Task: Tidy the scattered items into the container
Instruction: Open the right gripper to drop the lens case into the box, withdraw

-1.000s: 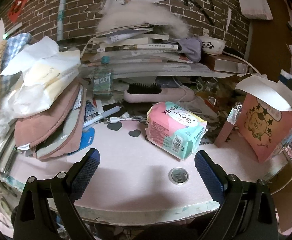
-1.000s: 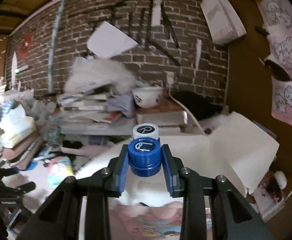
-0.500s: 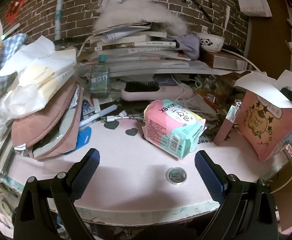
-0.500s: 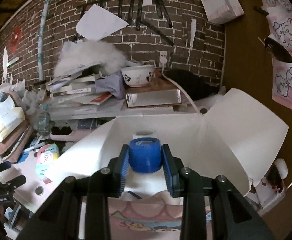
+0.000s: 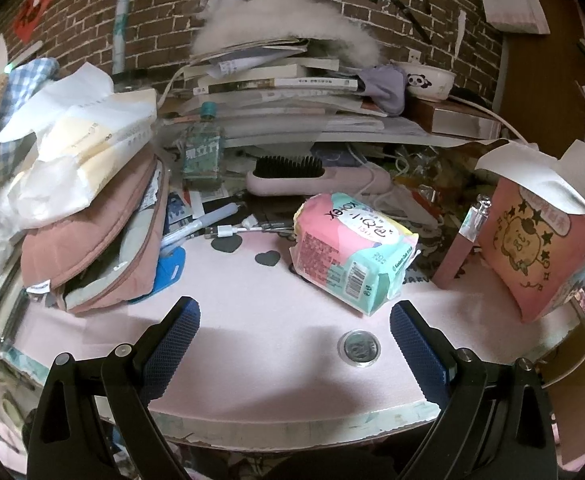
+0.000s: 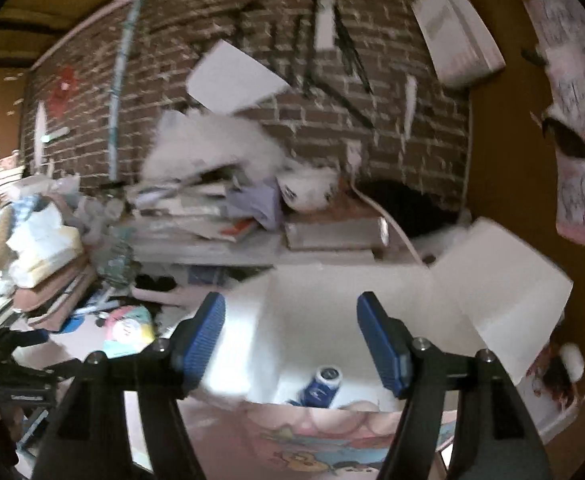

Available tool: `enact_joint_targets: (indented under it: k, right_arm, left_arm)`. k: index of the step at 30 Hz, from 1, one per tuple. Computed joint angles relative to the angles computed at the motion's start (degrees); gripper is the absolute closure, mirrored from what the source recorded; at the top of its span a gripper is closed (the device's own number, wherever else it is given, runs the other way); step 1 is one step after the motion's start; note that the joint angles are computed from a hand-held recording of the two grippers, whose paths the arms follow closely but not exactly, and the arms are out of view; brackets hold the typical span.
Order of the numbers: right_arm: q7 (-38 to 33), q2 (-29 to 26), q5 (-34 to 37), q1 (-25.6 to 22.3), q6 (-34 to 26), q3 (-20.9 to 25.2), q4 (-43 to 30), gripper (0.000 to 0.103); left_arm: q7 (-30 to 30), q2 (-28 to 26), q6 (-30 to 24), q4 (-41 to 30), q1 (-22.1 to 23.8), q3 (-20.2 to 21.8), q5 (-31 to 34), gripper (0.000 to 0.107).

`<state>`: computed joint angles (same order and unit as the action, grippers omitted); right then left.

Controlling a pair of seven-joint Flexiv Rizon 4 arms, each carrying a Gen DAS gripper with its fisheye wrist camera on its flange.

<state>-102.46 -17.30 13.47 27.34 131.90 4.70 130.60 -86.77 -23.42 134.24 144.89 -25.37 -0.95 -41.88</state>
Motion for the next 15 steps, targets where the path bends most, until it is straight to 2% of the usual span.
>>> enact_joint_targets:
  k: [1, 4, 6, 9, 12, 15]
  right_arm:
    - [2.1, 0.0, -4.2, -2.4, 1.6, 1.8, 1.1, 0.037]
    - [11.8, -0.4, -22.6, -11.5, 6.6, 6.5, 4.9, 0.037]
    - [14.8, -0.4, -30.5, -13.8, 9.6, 6.9, 6.6, 0.037]
    - [15.5, 0.0, -35.5, -13.5, 12.2, 6.9, 8.7, 0.037]
    - [17.3, -0.1, -40.1, -13.3, 12.3, 6.9, 9.7, 0.037]
    - [18.3, -0.8, -41.7, -12.3, 11.3, 7.1, 10.4, 0.037]
  left_arm:
    - [-0.1, 0.0, 0.0, 0.0, 0.1, 0.0, 0.1, 0.011]
    - [0.0, 0.0, -0.1, 0.1, -0.1, 0.1, -0.4, 0.011]
    - [-0.1, 0.0, -0.1, 0.2, -0.1, 0.1, -0.8, 0.011]
    - [-0.5, 0.2, 0.1, 0.7, 0.0, 0.2, -1.1, 0.011]
    - [-0.4, 0.4, 0.3, 1.2, -0.2, 0.3, -2.1, 0.011]
    - [0.0, 0.5, 0.6, 1.8, -0.7, 0.4, -3.8, 0.011]
